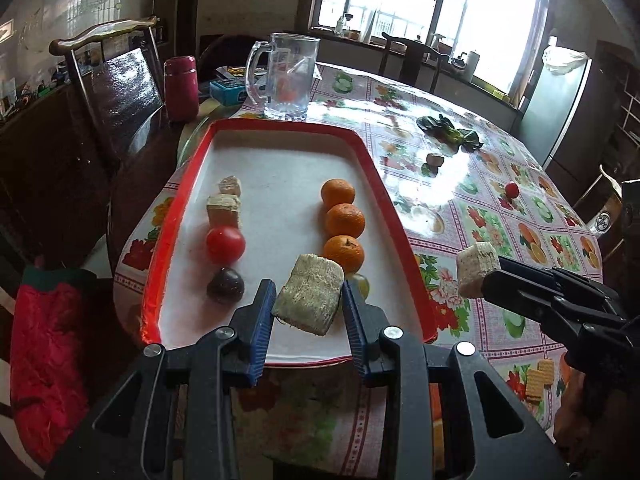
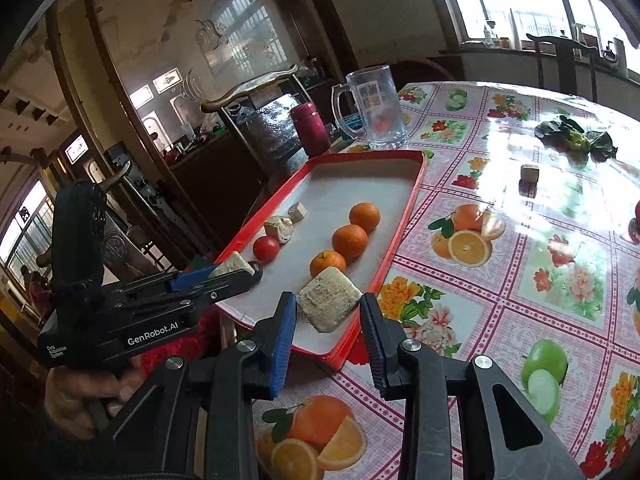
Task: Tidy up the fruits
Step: 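Carry the tofu block with the left tool while the right tool carries its cube over the tray, then open the left tool to drop the tofu block while the right tool releases its cube into the tray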
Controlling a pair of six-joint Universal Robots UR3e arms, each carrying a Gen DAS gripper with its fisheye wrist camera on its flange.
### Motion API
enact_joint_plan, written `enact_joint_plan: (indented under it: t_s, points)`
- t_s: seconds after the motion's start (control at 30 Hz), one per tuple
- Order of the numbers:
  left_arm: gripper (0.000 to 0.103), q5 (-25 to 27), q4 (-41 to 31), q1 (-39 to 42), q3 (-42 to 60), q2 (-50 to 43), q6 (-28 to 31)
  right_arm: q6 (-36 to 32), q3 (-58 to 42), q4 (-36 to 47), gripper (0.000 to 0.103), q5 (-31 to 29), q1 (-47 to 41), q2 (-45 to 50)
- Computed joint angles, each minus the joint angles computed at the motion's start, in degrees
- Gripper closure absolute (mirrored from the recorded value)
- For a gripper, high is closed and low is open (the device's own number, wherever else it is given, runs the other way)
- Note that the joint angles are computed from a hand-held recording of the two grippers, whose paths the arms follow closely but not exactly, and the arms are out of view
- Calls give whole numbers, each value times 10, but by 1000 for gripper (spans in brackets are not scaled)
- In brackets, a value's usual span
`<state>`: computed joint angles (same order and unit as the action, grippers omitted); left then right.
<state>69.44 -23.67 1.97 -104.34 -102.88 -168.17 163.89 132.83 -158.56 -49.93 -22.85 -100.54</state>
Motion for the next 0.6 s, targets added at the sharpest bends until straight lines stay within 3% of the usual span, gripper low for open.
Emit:
enact_joint_plan:
  t_s: [0.6]
  points:
    - [72, -13, -4, 49, -32, 12, 10, 28, -64, -47, 70, -63, 100, 107]
